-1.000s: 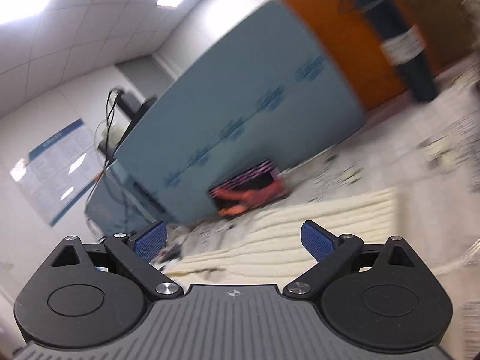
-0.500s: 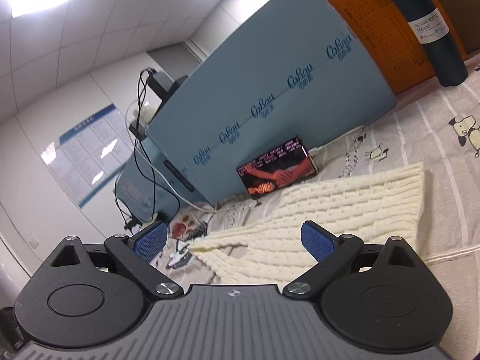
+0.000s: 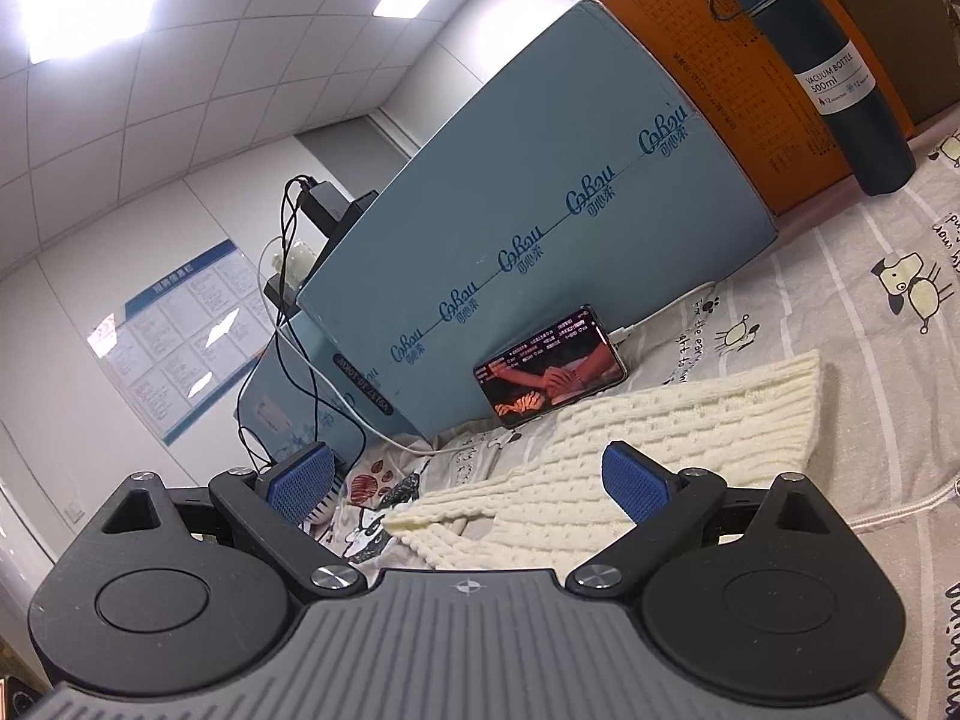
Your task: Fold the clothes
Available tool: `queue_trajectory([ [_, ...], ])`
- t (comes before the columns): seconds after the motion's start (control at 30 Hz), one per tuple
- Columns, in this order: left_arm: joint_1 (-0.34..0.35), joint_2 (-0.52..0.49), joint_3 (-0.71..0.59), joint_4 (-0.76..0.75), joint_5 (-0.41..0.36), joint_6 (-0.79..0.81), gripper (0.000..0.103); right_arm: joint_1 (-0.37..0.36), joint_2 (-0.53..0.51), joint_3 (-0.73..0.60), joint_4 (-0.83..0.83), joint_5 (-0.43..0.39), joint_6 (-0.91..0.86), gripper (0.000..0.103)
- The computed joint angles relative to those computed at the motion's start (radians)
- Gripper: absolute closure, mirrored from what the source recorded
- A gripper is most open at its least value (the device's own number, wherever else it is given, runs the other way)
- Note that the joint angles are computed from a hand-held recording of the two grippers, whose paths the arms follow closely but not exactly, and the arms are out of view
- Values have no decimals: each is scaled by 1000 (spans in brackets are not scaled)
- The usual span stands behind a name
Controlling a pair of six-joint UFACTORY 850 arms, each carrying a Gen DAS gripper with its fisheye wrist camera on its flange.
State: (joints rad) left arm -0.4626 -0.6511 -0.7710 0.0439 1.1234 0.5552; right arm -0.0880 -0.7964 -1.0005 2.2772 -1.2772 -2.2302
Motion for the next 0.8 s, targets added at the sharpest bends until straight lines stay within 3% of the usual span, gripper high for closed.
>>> queue_trajectory([
  [0.1, 18, 15, 25, -6, 23, -28, 23, -2, 9, 1, -27, 18, -22, 6],
  [0.17, 34, 31, 47, 8, 35, -55, 12, -4, 14, -3, -84, 41, -29, 6],
  [0.33, 82, 61, 81, 59, 62, -182, 11, 2, 40, 15, -189, 91, -109, 6],
  [0.43, 82, 48, 51, -50, 14, -207, 11, 27, 64, 47, -192, 169, -249, 6],
  [0.6, 87, 20, -10, -79, -156, -149, 11, 90, 98, 95, -106, 343, -502, 6],
  [0.7, 99, 16, -20, -41, -195, -163, 11, 149, 103, 109, 59, 469, -688, 6],
  [0.8, 144, 30, -22, 47, -171, -266, 11, 159, 93, 111, 107, 482, -747, 4],
])
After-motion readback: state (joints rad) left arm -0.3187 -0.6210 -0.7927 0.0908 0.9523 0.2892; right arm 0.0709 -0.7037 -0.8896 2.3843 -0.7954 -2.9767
